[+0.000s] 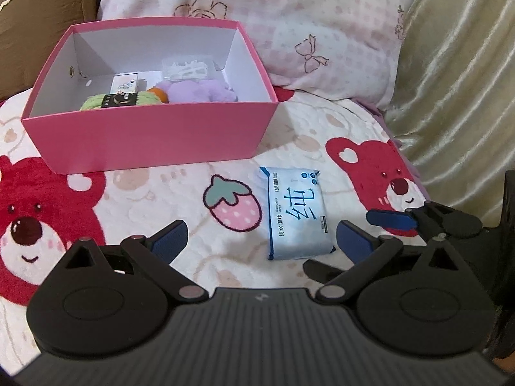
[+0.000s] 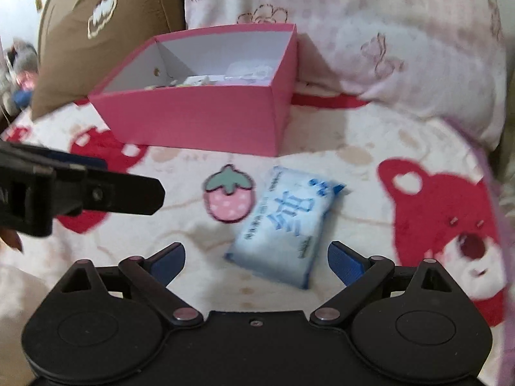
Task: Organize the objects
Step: 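Move the left gripper down to the blue-and-white wet-wipe pack, then close the left gripper on the blue-and-white wet-wipe pack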
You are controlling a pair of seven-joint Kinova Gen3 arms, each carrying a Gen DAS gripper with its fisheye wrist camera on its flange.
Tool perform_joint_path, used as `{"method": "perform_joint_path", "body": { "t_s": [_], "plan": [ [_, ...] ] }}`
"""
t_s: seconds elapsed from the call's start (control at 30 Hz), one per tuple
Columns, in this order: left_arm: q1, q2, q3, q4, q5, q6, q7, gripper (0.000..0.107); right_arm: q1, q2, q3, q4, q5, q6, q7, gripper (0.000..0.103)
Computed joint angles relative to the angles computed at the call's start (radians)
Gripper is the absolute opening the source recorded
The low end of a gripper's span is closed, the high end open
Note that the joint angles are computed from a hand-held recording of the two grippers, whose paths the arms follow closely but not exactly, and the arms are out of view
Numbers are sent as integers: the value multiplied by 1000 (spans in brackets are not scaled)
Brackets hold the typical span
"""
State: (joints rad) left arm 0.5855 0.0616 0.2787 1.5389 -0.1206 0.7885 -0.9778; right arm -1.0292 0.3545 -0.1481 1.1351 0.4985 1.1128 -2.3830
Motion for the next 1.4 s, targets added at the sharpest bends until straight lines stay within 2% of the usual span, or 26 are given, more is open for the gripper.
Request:
{"method": "perform_joint_path", "body": {
  "t_s": [0.17,0.3,0.4,0.53,0.73,0.83,0.9,0.97,1.07,1.13,1.23,1.3,1.33,1.37,1.4],
  "plan": [
    [-21,13,11,40,48,-88,-13,99,-19,-8,4,67,67,-55,-2,97],
    [86,76,-48,-11,-72,-38,55,98,-2,-4,6,112,75,-113,-32,91],
    [50,98,-13,-3,-63,-66,64,98,13,16,16,110,49,-109,-73,88],
    [87,124,-38,-1,-100,-95,81,93,37,11,16,148,28,-145,-101,88],
    [79,150,-46,23,-48,-173,55,90,40,-24,6,235,63,-245,-109,89],
    [31,184,-24,20,44,-217,-20,87,87,-26,-7,239,-10,-294,-110,90],
    [36,213,-39,-12,65,-192,-33,82,121,-10,-4,212,-79,-291,-130,90],
    [28,224,-41,-8,97,-219,-53,79,137,-7,6,209,-107,-310,-141,89],
    [4,239,-30,-2,160,-239,-89,71,124,-5,14,210,-82,-325,-132,89],
    [14,252,-43,-10,160,-225,-92,70,115,5,12,201,-77,-316,-113,89],
    [20,245,-54,21,164,-263,-95,64,86,22,24,172,-65,-275,-122,88],
    [1,237,-42,48,198,-301,-132,47,68,27,33,167,-41,-261,-131,88],
    [-36,235,-9,61,238,-319,-170,43,63,31,36,163,-33,-254,-134,88],
    [-82,237,34,70,279,-331,-204,33,57,36,40,160,-24,-248,-141,88],
    [-110,241,59,75,314,-338,-228,31,51,38,44,161,-12,-245,-148,87]
  ]
}}
